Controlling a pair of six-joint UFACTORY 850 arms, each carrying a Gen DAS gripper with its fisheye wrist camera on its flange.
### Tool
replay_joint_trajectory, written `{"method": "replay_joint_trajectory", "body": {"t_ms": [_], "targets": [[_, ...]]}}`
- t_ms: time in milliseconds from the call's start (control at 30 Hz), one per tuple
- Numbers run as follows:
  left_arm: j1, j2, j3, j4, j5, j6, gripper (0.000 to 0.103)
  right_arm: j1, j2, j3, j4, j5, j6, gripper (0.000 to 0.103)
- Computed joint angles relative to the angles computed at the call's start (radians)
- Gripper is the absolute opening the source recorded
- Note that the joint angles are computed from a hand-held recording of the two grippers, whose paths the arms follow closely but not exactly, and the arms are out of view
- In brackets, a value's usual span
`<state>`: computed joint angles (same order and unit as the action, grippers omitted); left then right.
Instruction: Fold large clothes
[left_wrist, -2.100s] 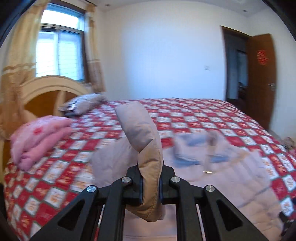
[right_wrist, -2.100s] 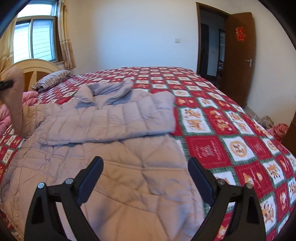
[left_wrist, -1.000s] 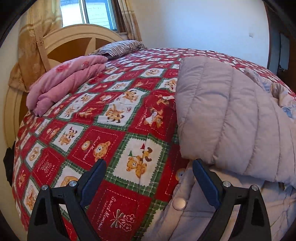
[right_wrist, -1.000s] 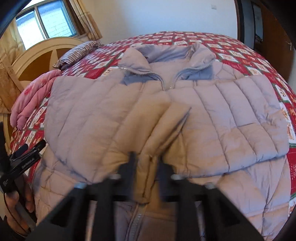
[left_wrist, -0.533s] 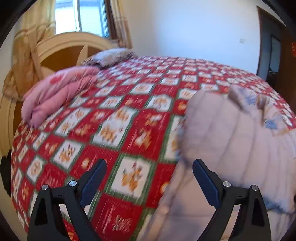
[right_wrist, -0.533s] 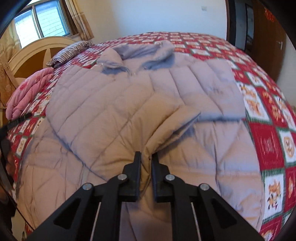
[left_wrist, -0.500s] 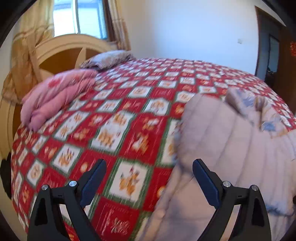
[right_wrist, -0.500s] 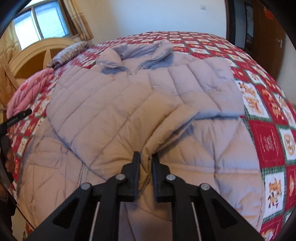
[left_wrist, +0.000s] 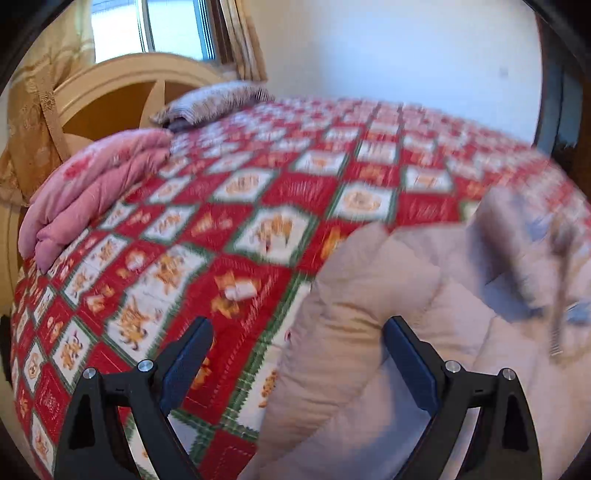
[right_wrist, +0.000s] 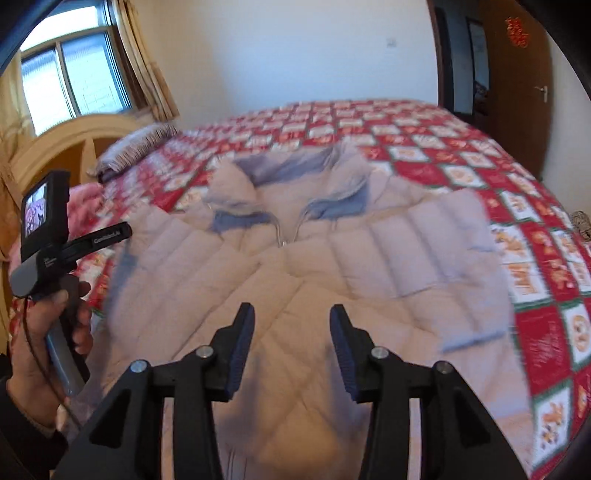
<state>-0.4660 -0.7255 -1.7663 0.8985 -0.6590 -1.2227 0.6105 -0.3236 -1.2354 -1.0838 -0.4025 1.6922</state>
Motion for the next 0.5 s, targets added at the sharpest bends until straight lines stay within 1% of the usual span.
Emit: {"method": "replay_joint_trajectory", "body": {"t_ms": [33,100,167,200,267,333,433,500], "targets": [[0.002,-0.026,-0.018,-0.031,-0.011,0.034,0.094,-0.009,-0.025,-0.015,0.036,0.002,-0.037,0.046],[0.007,-0.028,0.006,-0.025,0.019,0.011,0.094,-0.020,-0.071,-0.039,0.085,-0.003,-0.092,0.045],[0.006,-0.018,0.045,0.026,0.053,-0.055,0.096,-0.017,-0.070,-0.010,0.011,-0.003,-0.027,0.043],[0.005,-0.017,0.056,0.044,0.056,-0.078,0.097,-0.014,-0.067,0.000,-0.022,-0.008,-0.001,0.043],[0.008,-0.023,0.051,0.021,0.057,-0.066,0.100,-0.011,-0.068,0.011,-0.073,-0.015,0.030,0.043],[0.012,-0.033,0.038,-0.020,0.051,-0.038,0.102,-0.010,-0.078,0.009,-0.084,-0.025,0.021,0.043],[0.019,-0.040,0.031,-0.059,0.065,-0.007,0.102,-0.013,-0.091,-0.002,-0.086,-0.032,0.018,0.043],[0.020,-0.041,0.032,-0.060,0.067,-0.008,0.102,-0.011,-0.097,-0.008,-0.089,-0.038,0.019,0.043]]}}
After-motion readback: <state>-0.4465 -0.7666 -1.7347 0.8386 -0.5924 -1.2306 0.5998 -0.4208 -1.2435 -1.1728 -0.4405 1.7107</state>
